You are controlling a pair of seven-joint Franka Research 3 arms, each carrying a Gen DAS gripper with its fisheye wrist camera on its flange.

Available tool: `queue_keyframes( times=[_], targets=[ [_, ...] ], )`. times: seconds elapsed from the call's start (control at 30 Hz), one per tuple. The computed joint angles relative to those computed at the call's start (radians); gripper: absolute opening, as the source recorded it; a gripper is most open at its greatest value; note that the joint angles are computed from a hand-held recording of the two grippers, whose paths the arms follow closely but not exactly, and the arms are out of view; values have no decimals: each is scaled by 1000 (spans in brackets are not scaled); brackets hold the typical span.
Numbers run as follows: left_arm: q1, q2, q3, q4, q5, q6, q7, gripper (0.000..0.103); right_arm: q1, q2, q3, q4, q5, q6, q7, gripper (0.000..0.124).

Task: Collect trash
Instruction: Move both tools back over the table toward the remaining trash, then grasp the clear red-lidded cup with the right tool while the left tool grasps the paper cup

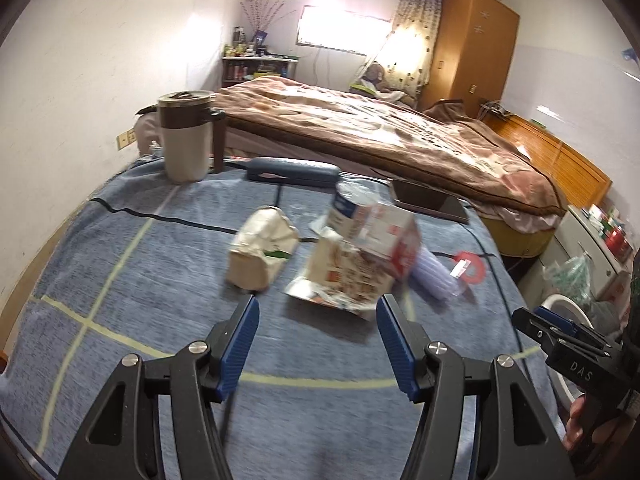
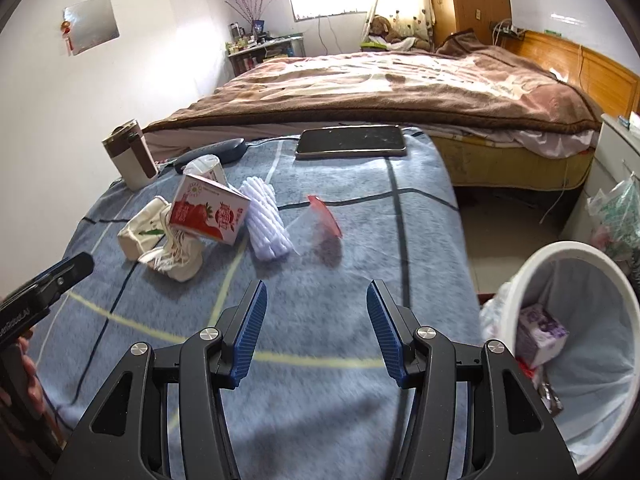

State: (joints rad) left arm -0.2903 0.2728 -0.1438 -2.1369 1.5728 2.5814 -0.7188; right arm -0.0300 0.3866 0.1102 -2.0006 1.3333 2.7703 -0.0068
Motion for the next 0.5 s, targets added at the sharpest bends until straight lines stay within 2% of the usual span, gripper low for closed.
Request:
queue_keyframes(
  times=[0.13, 0.3, 0.4, 0.5],
  targets=[
    [22, 4, 16, -6, 1, 17, 13, 65, 22, 45, -5, 49, -89, 5, 132, 54],
    [51, 12, 29, -3, 24, 42, 11, 65, 25, 91, 25, 99, -139, 55, 214, 54],
    [67, 26, 35, 11, 14, 62, 52, 66, 26, 118, 35, 133, -189, 60, 277, 54],
    [82, 41, 47, 27, 38, 100, 41, 66, 27, 148, 41, 167, -244, 69, 355, 54]
  ],
)
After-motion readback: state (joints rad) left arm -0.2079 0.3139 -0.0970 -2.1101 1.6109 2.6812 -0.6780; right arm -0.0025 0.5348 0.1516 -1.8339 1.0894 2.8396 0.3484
